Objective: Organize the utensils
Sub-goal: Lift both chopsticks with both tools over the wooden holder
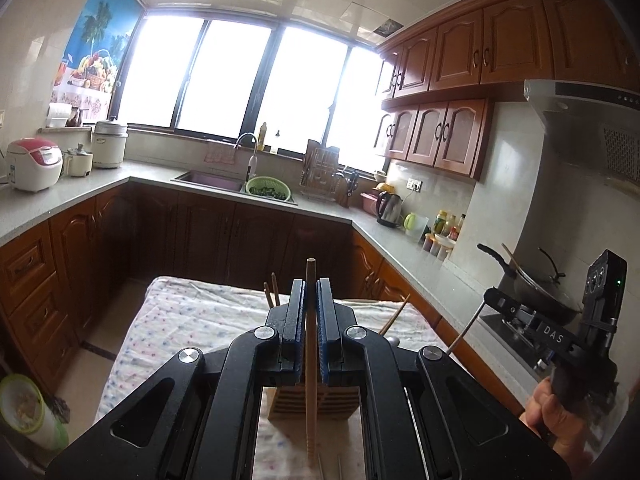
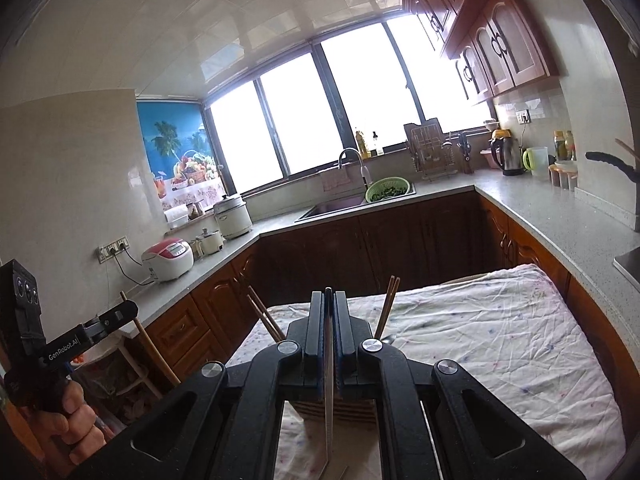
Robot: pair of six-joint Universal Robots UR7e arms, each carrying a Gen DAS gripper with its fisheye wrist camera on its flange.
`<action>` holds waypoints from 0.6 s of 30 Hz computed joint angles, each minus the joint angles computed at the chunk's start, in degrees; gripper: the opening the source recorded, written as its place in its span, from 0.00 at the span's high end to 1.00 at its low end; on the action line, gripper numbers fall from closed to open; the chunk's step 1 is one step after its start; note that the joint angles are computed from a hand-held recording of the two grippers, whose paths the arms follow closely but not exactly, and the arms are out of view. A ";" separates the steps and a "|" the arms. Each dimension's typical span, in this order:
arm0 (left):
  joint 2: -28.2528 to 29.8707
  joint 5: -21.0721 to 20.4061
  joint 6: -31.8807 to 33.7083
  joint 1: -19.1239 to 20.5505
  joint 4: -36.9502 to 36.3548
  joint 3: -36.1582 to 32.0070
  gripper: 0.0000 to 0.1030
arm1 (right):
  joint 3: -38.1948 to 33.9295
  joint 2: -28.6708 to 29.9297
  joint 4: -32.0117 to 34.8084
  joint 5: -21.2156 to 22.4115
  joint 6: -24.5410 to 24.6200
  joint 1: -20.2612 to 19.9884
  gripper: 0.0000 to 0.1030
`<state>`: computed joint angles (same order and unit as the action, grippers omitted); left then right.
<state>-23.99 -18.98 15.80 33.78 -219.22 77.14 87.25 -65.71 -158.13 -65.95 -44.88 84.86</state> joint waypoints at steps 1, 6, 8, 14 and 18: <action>0.57 -0.33 2.43 0.20 -1.33 -1.70 0.96 | -0.87 0.66 -0.66 0.21 0.64 0.35 0.96; 2.42 -2.78 9.87 1.63 -4.39 -8.68 0.96 | -5.32 4.04 -2.45 0.08 2.63 1.93 0.96; 2.99 -3.69 11.88 2.20 -5.19 -10.94 0.96 | -6.42 5.08 -3.50 -0.24 2.81 2.45 0.96; 4.87 -5.50 14.15 4.16 -4.78 -16.92 0.96 | -9.06 7.61 -4.95 -0.63 3.16 3.00 0.96; 6.32 -5.83 14.07 5.65 -4.56 -19.69 0.96 | -10.46 9.00 -5.49 -0.91 3.52 3.04 0.96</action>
<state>-17.67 -24.81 29.88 39.43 -223.78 57.45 76.78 -56.71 -163.62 -66.86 -41.36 87.89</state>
